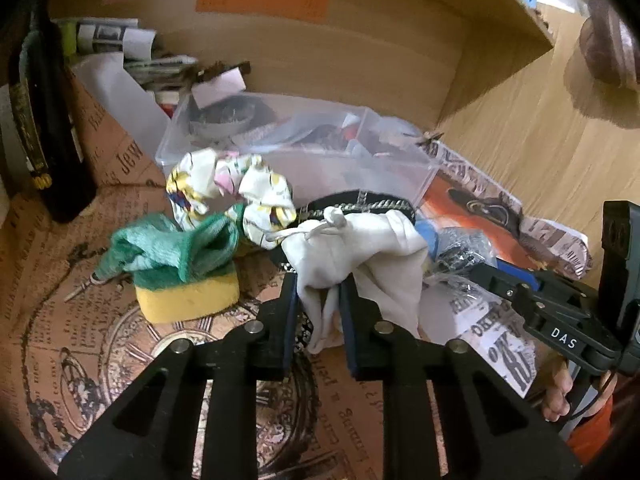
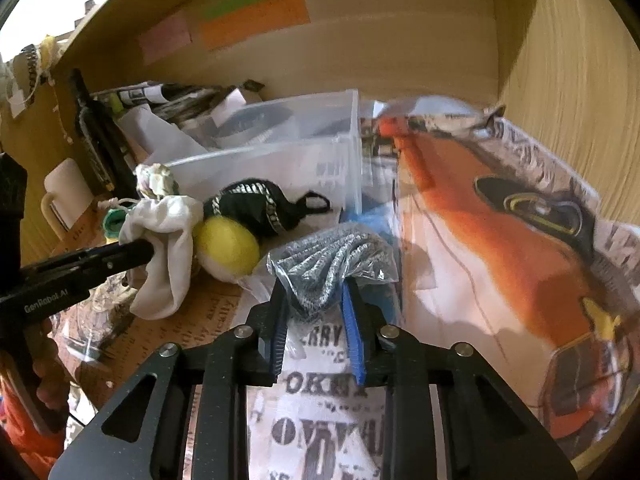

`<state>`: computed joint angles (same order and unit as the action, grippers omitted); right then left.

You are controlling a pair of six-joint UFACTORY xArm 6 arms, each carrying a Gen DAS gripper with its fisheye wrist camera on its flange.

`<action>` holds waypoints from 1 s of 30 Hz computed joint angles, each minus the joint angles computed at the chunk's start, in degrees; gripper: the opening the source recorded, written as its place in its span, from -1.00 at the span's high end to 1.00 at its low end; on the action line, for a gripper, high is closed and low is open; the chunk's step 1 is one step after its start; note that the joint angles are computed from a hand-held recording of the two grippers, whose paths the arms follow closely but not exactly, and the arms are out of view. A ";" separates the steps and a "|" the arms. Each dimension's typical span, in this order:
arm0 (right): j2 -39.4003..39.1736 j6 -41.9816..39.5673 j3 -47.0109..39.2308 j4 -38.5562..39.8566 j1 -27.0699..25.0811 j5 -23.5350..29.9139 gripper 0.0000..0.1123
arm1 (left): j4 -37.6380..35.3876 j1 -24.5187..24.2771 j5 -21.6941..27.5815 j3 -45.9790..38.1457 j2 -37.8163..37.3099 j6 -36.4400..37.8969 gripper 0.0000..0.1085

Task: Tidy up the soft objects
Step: 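Grasp the springs bag with the right tool while the left grasps the white cloth, then drop the springs bag into the clear box with the right tool while the left drops the cloth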

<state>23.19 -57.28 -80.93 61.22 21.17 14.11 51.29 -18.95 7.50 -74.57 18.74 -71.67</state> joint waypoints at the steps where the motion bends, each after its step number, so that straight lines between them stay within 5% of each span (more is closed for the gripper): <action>1: -0.34 -1.29 0.13 1.22 0.10 -0.40 0.60 | 1.34 0.09 -0.11 0.11 -0.42 -1.17 0.65; 13: -3.15 -19.85 -2.81 18.96 1.24 -3.05 0.61 | 18.79 1.83 2.04 -1.09 -5.58 -16.58 0.66; 25: 0.72 -24.65 -11.36 22.88 2.49 -2.17 0.61 | 16.85 3.91 7.78 -5.47 -3.26 -15.22 0.65; 30: 2.35 -21.51 -13.11 19.60 2.53 -0.74 0.61 | 6.49 4.89 6.71 -5.92 0.05 -6.75 0.65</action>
<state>25.54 -78.79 -94.04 80.82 23.70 13.37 57.78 -14.06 14.20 -80.49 18.79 -78.42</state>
